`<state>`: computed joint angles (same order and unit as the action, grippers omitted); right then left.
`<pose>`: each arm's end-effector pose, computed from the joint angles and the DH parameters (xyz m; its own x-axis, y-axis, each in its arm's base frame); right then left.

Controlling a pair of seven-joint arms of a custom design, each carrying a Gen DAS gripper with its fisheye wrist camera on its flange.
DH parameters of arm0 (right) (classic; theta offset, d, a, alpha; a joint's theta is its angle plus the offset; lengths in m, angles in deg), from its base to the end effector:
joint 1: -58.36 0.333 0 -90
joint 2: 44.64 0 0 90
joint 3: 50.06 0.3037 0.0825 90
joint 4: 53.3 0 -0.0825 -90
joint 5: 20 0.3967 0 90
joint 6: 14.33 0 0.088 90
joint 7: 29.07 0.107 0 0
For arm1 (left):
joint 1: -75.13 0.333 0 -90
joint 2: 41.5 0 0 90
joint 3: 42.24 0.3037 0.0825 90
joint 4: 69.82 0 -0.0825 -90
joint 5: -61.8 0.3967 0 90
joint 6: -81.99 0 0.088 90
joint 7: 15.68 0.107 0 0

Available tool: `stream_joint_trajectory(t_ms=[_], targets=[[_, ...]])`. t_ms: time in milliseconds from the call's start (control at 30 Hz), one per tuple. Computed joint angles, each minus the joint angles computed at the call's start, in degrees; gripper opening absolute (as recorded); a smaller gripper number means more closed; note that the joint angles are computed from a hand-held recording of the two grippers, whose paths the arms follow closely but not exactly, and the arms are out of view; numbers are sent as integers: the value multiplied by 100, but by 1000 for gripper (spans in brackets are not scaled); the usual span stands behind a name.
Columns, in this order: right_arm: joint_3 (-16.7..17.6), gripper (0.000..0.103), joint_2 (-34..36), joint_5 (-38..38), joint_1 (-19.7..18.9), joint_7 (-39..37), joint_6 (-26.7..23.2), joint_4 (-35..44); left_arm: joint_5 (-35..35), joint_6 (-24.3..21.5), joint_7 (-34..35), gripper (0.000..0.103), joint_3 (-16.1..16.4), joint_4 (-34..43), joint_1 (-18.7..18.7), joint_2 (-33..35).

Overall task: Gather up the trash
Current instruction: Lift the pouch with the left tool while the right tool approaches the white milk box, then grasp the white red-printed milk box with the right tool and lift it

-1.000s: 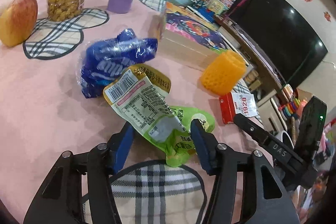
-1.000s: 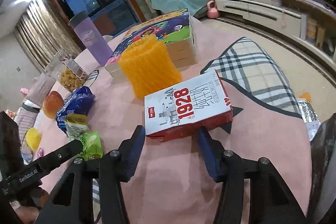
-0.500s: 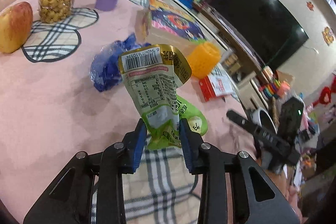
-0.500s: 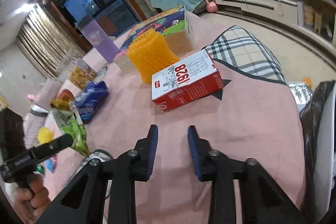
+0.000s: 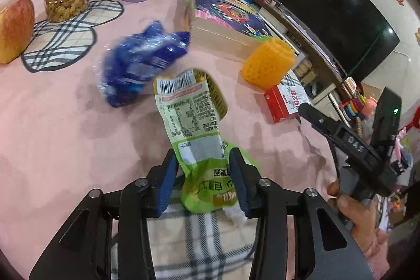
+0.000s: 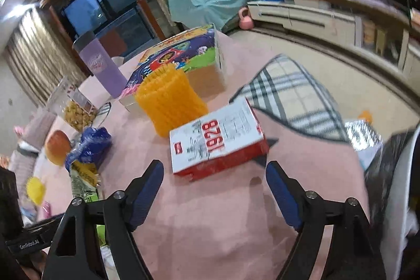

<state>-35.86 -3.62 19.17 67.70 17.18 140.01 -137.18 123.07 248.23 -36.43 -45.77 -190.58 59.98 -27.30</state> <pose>0.7186 0.2467 0.3013 0.5634 -0.7711 -0.2968 -0.7291 -0.2949 -0.6176 0.5540 -0.2419 0.3185 0.4519 -0.8064 0.3813 -0.6235 -0.5913 -0.5115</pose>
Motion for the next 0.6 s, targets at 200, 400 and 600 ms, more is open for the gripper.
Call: stream_joint_trajectory(t_ms=[200, 400, 600], targets=[[65, 93, 514, -3, -134, -62, -701, 823, 227, -373, -247, 61, 59, 353, -250, 289], [151, 56, 333, 133, -297, -400, -1249, 580, 794, 7, -599, 47, 120, 188, -201, 168], [115, 58, -278, 711, -322, -1209, -1002, -233, 805, 182, -528, 47, 60, 132, -71, 150]])
